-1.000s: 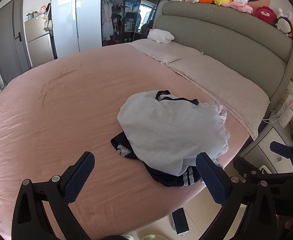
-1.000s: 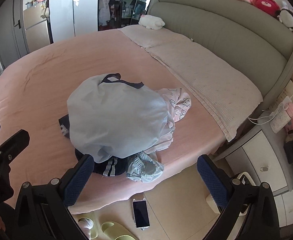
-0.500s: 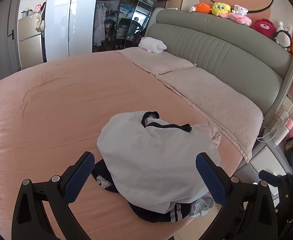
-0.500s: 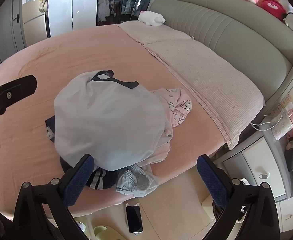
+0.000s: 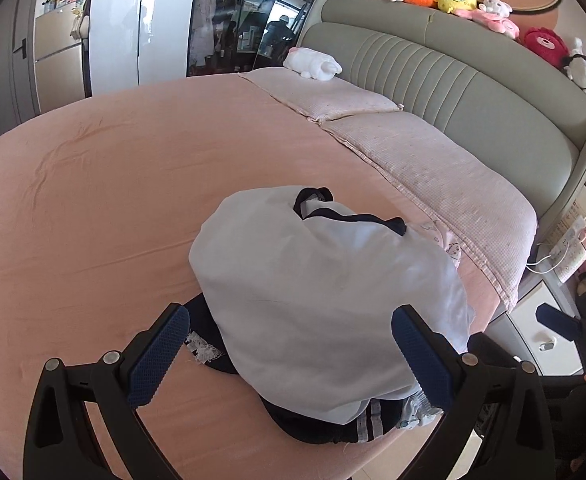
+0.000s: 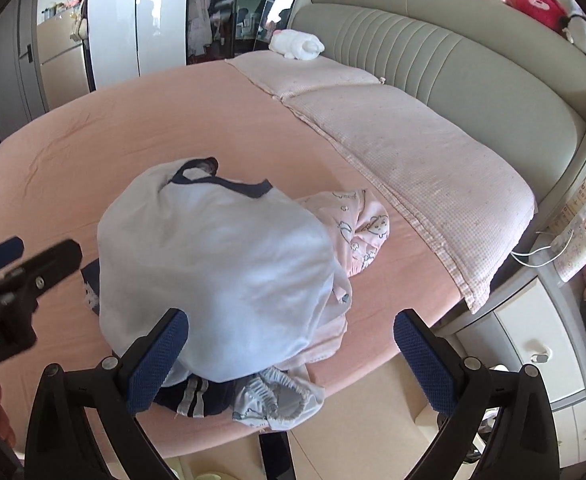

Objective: Fold clothes
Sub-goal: 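Grasp the grey-white shirt edge with the left tool while the right tool grasps nearby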

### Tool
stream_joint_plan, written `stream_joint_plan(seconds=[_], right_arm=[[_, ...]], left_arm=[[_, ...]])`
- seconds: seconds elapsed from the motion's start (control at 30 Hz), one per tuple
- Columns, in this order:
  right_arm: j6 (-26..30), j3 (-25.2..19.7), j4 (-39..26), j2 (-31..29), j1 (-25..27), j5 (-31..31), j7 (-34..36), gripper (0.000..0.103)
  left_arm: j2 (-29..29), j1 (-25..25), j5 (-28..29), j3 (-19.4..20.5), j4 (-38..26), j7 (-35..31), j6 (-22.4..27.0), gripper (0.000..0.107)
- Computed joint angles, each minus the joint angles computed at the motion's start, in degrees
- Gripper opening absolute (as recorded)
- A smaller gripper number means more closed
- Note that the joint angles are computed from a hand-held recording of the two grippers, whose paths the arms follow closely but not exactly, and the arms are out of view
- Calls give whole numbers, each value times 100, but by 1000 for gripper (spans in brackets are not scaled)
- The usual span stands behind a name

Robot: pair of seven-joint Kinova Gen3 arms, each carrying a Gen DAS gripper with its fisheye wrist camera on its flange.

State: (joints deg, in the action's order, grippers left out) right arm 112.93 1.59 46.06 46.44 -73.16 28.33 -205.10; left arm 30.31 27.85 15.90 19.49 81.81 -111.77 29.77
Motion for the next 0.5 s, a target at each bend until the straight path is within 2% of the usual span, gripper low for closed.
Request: stream_joint_plan(seconds=[0.13,0.23,0.43,0.5], right_arm=[[-134,-29,193,-69,80,-67,-74,103],[-434,-81,515,-202,124,-135,-305,103],[-998,-188,1089,-424,163,-72,-655,103],[-1090,-199,1205,-453,146,-22,-791,103]], left_arm=[[161,252,-223,-250,-143,256,111,103],[284,267,-301,-273,-251,360,250,103],[395,-461,411,500,0,-454,0,103],[362,-509,541,560,129,-650,-155,103]])
